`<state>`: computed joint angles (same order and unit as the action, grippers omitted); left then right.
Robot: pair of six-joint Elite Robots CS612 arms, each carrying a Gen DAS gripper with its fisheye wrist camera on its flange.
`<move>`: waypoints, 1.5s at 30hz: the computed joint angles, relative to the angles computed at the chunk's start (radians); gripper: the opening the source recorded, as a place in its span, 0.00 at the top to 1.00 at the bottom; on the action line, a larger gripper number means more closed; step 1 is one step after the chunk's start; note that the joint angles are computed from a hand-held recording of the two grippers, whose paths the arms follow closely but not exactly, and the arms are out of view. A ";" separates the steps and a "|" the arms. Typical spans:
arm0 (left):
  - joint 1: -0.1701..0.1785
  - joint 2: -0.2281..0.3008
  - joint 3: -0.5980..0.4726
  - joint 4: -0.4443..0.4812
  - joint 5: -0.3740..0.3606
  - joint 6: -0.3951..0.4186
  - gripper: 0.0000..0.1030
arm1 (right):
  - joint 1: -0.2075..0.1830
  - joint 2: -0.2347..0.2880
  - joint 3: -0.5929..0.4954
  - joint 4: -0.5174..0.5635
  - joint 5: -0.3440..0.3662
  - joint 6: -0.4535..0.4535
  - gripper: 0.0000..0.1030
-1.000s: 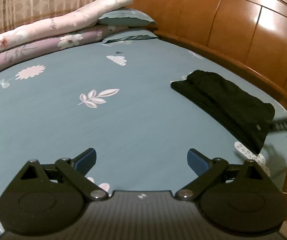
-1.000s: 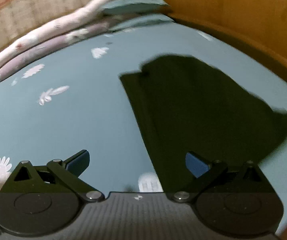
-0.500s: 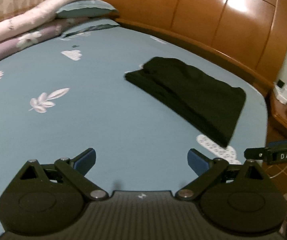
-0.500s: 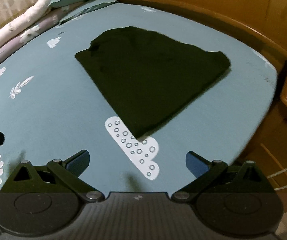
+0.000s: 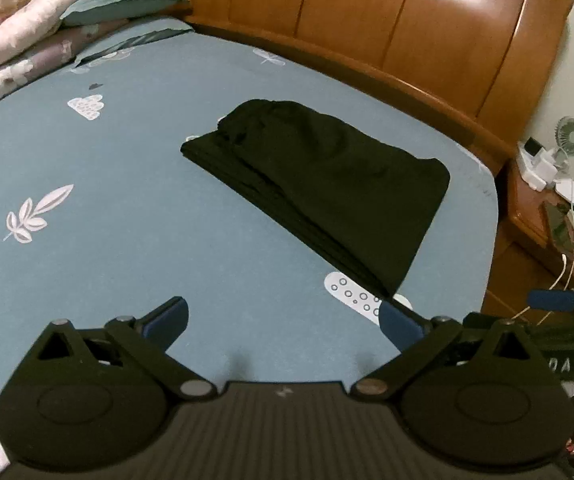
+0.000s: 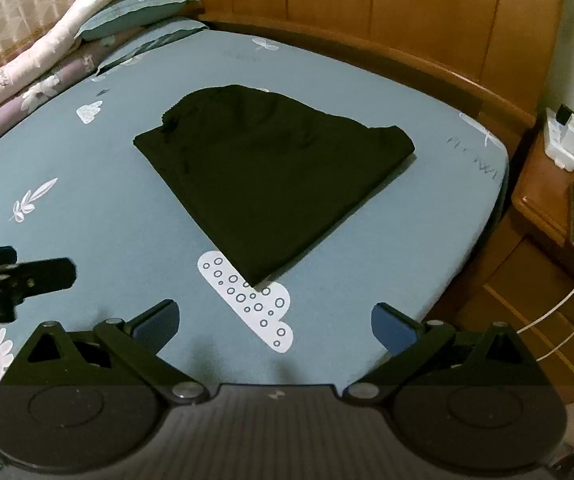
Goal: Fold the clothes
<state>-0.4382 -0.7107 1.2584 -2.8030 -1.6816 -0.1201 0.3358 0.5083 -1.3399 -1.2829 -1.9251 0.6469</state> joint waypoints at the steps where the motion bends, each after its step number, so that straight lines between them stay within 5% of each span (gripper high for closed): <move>1: 0.001 -0.002 -0.001 0.010 -0.009 -0.005 0.02 | 0.003 -0.002 0.002 0.003 -0.006 -0.004 0.00; 45: -0.013 -0.043 0.039 0.056 0.011 0.015 0.01 | 0.023 -0.005 0.002 0.043 -0.072 0.008 0.00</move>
